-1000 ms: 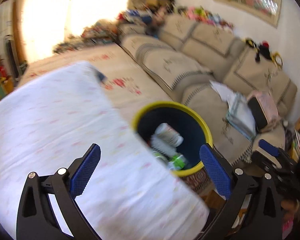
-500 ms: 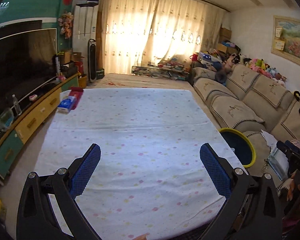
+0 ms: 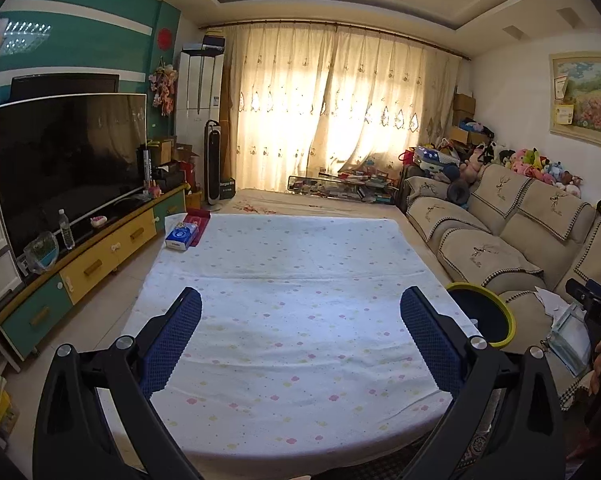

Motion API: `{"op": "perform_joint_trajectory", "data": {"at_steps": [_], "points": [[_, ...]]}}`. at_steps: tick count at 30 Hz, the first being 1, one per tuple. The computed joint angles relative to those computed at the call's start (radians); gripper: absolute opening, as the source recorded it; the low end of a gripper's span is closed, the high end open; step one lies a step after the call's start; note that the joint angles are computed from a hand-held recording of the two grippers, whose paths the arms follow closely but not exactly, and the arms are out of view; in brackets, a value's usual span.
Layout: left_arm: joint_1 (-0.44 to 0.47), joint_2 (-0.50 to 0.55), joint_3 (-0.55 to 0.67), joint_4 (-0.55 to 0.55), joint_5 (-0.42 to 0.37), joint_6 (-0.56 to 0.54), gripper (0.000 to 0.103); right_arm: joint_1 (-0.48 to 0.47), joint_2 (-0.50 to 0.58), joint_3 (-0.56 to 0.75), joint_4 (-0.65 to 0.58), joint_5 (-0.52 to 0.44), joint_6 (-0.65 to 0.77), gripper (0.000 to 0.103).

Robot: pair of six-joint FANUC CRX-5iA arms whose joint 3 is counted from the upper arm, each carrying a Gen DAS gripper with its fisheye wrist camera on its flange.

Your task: Collect trash

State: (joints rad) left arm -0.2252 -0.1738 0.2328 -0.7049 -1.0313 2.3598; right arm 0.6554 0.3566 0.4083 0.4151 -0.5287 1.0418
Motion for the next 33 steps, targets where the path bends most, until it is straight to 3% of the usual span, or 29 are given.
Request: {"op": "perform_joint_trajectory", "data": {"at_steps": [7, 33], "points": [[-0.014, 0.019, 0.033, -0.010, -0.033, 0.004, 0.098, -0.005, 0.000, 0.010, -0.024, -0.005, 0.014, 0.091], [-0.007, 0.036, 0.052, -0.002, -0.033, 0.006, 0.098, 0.002, 0.010, 0.022, -0.043, -0.006, 0.040, 0.091]]}}
